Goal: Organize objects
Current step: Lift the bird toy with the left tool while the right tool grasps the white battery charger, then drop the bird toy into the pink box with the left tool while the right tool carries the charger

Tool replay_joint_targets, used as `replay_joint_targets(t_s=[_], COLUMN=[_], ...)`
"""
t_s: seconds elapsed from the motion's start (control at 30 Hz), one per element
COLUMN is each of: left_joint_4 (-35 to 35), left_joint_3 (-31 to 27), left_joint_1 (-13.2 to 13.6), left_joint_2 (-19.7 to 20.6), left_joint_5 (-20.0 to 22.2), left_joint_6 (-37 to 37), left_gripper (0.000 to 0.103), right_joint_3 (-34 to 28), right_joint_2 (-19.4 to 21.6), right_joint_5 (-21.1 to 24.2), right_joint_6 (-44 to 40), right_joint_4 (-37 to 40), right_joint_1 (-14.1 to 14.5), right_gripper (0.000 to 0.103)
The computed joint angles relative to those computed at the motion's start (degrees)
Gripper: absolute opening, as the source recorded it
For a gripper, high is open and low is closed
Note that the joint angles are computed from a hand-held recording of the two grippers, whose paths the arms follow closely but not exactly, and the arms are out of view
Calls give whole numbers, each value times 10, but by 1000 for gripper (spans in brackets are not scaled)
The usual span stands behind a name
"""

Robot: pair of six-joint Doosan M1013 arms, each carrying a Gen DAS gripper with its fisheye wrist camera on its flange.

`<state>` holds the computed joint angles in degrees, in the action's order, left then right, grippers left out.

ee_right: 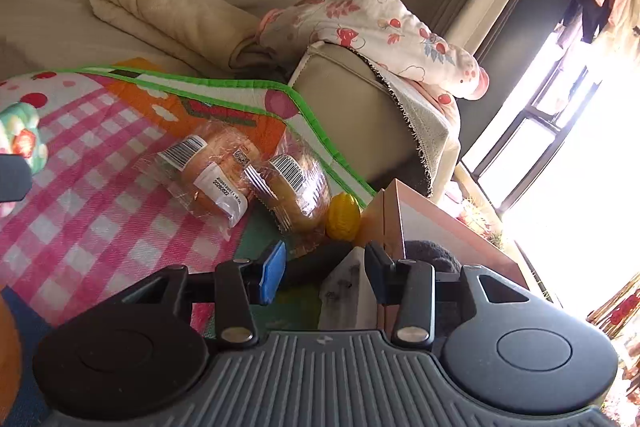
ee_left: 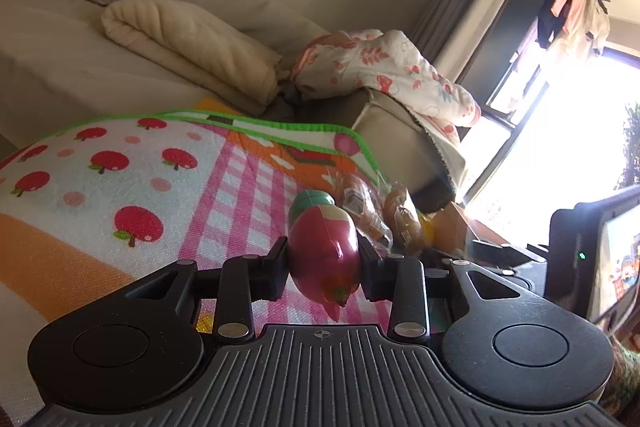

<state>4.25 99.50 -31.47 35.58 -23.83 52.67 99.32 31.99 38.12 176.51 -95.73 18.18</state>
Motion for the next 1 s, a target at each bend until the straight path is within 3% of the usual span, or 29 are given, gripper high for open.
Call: replay_joint_targets(t_s=[0.23,0.4,0.53,0.67,0.83,1.0], left_joint_4=[41,46,45,50,64,63], left_joint_3=[-4,-2,-1,-2,-3,-5], left_joint_1=[5,6,5,4,0,-8], left_joint_2=[3,2,2,2,2,-1], left_joint_5=[6,3,1,0,0,19], left_joint_6=[-53,-61,-55,-49,-33,-1], left_gripper=[39,39,39,39,39,39], right_joint_3=[-88,-25,53,113,167,193], right_joint_2=[19,-32,-80,-117,-147,-162], right_joint_5=[-32,-134,-221,-268,-258,-246], right_joint_6=[-309,-447,-527,-474,-142,50], right_joint_4=[318,482,538,481,193,48], right_joint_1=[-35,-44,-45,-47,-53,-65], right_gripper=[41,41,42,46,69,87])
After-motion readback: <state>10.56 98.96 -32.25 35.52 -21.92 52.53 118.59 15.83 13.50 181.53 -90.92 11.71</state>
